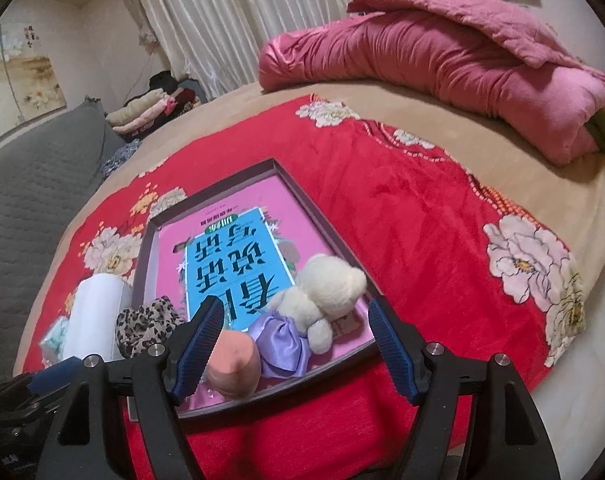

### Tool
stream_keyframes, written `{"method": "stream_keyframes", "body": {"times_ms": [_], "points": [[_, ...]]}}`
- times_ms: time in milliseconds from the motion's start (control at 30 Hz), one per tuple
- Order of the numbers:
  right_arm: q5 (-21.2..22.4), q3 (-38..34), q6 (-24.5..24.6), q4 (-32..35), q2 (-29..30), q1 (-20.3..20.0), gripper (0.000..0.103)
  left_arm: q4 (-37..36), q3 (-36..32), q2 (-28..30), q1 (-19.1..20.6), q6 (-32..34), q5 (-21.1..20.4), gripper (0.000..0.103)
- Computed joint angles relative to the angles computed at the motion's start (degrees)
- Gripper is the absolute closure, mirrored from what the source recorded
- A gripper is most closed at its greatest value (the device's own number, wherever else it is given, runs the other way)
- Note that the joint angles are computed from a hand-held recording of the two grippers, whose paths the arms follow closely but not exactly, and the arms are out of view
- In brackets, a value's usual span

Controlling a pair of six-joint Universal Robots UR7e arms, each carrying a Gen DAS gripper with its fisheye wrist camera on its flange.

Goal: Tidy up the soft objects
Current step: 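Lower the leopard-print scrunchie into the pink tray and open the left tool, then lift both open tools away from the pink tray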

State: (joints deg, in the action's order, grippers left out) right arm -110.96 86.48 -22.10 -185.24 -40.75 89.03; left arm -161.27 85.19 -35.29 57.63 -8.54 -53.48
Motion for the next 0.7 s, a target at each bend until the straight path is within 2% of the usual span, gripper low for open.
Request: {"method": "stream_keyframes", "body": {"times_ms": [267, 433, 567, 700], "points": [[0.6, 1.9, -3.9, -7.3, 0.0, 0.9, 0.027, -2.1, 3.5, -2.8, -0.2, -1.5, 0.2, 0.04], [0.5, 2.7, -8.6, -11.5, 0.7, 2.1, 0.027, -4.0, 6.2, -5.0, -0.3, -2.5, 1.3, 0.04], [0.1, 3.2, -11.3, -13.1, 1.0, 2.9, 0.027, -5.4, 8.3, -6.6, -0.2, -3.2, 1.5, 0.04], [-0.3, 3.8, -11.9, -12.6, 0.9, 3.6, 0.027, -6.3, 10.6, -8.3, -0.1, -3.8, 2.4, 0.04]]}}
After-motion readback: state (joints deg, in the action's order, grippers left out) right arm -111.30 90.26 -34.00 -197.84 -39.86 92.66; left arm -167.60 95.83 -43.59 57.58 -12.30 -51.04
